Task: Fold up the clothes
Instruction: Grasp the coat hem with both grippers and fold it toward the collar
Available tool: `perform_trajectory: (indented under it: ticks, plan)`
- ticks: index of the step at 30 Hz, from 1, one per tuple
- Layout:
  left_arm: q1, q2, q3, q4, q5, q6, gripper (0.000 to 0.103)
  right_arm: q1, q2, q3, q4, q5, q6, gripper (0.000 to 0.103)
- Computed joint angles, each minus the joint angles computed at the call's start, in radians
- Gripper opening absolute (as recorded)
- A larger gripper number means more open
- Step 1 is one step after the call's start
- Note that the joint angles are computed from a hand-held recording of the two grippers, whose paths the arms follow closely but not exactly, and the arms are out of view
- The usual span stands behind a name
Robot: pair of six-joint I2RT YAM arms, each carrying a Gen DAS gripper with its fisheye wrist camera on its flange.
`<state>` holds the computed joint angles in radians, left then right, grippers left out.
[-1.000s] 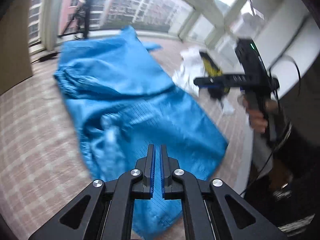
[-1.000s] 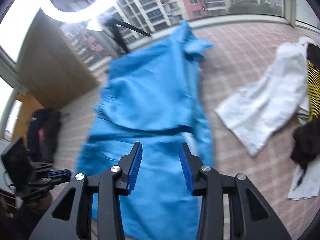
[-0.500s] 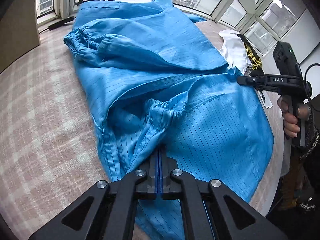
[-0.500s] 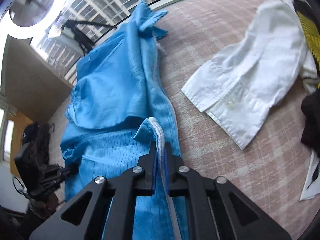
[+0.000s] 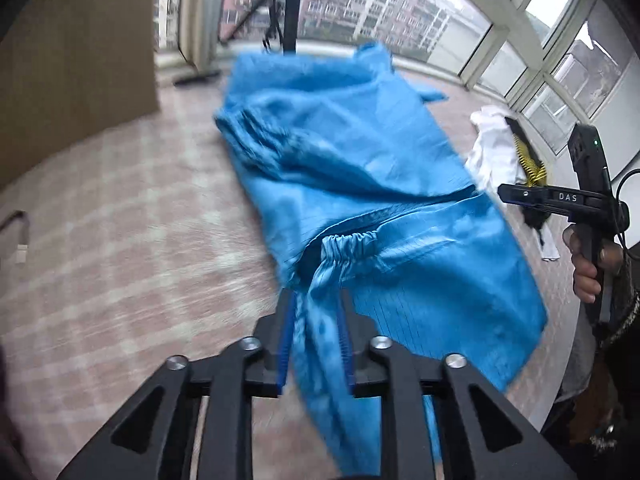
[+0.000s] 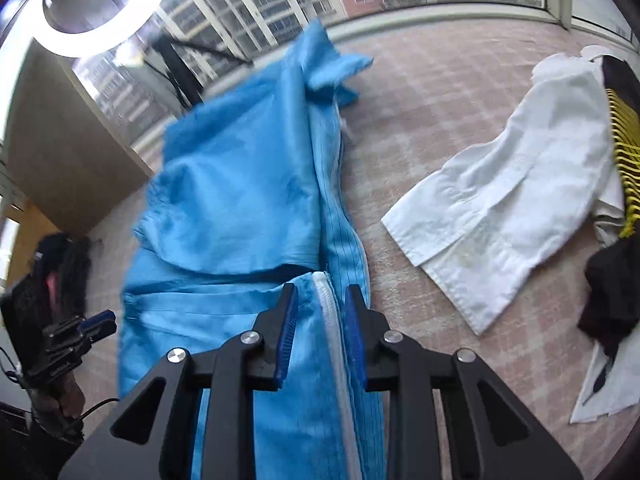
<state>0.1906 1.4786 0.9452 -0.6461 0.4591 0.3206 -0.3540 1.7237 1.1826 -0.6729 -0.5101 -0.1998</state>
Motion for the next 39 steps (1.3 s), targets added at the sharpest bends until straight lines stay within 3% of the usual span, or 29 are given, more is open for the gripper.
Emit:
perform_trajectory:
  ticks: [2, 4, 5, 8, 10, 14, 17, 23, 25, 26, 29, 31, 32, 33, 36, 39]
  plan:
    - [0.019, -0.097, -0.022, -0.070, 0.025, 0.051, 0.024, -0.051, -0.080, -0.030, -0.073, -0.063, -0.098, 0.024]
    - [0.019, -0.221, -0.070, -0.146, 0.050, 0.138, 0.037, -0.096, -0.157, -0.064, -0.203, -0.107, -0.289, 0.025]
    - [-0.005, -0.282, -0.098, -0.170, 0.043, 0.166, 0.045, -0.100, -0.198, -0.094, -0.247, -0.090, -0.373, 0.028]
    - [-0.151, -0.443, -0.191, -0.209, -0.072, 0.229, 0.048, -0.078, -0.332, -0.224, -0.291, 0.026, -0.569, 0.043]
    - [-0.249, -0.484, -0.244, -0.201, -0.150, 0.236, 0.050, -0.074, -0.413, -0.318, -0.292, 0.106, -0.677, 0.043]
    - [-0.417, -0.508, -0.341, -0.135, -0.308, 0.241, 0.052, -0.071, -0.490, -0.438, -0.248, 0.161, -0.782, 0.043]
    - [-0.504, -0.465, -0.384, -0.043, -0.411, 0.270, 0.052, -0.028, -0.546, -0.510, -0.187, 0.204, -0.861, 0.053]
    - [-0.505, -0.358, -0.390, 0.013, -0.426, 0.355, 0.052, 0.023, -0.572, -0.572, -0.103, 0.290, -0.985, 0.054]
    - [-0.468, -0.325, -0.368, 0.009, -0.398, 0.353, 0.039, 0.011, -0.573, -0.585, -0.088, 0.293, -1.024, 0.055]
    - [-0.447, -0.307, -0.355, 0.005, -0.382, 0.345, 0.024, 0.005, -0.575, -0.592, -0.079, 0.295, -1.042, 0.055]
    - [-0.391, -0.281, -0.327, -0.011, -0.321, 0.335, 0.007, -0.013, -0.569, -0.595, -0.072, 0.283, -1.064, 0.054]
    - [-0.374, -0.283, -0.302, -0.036, -0.297, 0.325, 0.004, -0.009, -0.550, -0.575, -0.076, 0.298, -1.038, 0.043]
    - [-0.367, -0.291, -0.286, -0.052, -0.283, 0.321, 0.004, 0.000, -0.543, -0.561, -0.075, 0.314, -1.016, 0.026]
    - [-0.355, -0.301, -0.264, -0.073, -0.265, 0.317, 0.003, 0.005, -0.526, -0.529, -0.101, 0.320, -0.996, 0.019]
    - [-0.297, -0.322, -0.153, -0.146, -0.214, 0.311, 0.003, 0.015, -0.537, -0.426, -0.192, 0.306, -0.962, 0.008]
    - [-0.249, -0.328, -0.021, -0.203, -0.179, 0.303, 0.003, 0.017, -0.550, -0.282, -0.292, 0.258, -0.941, 0.006]
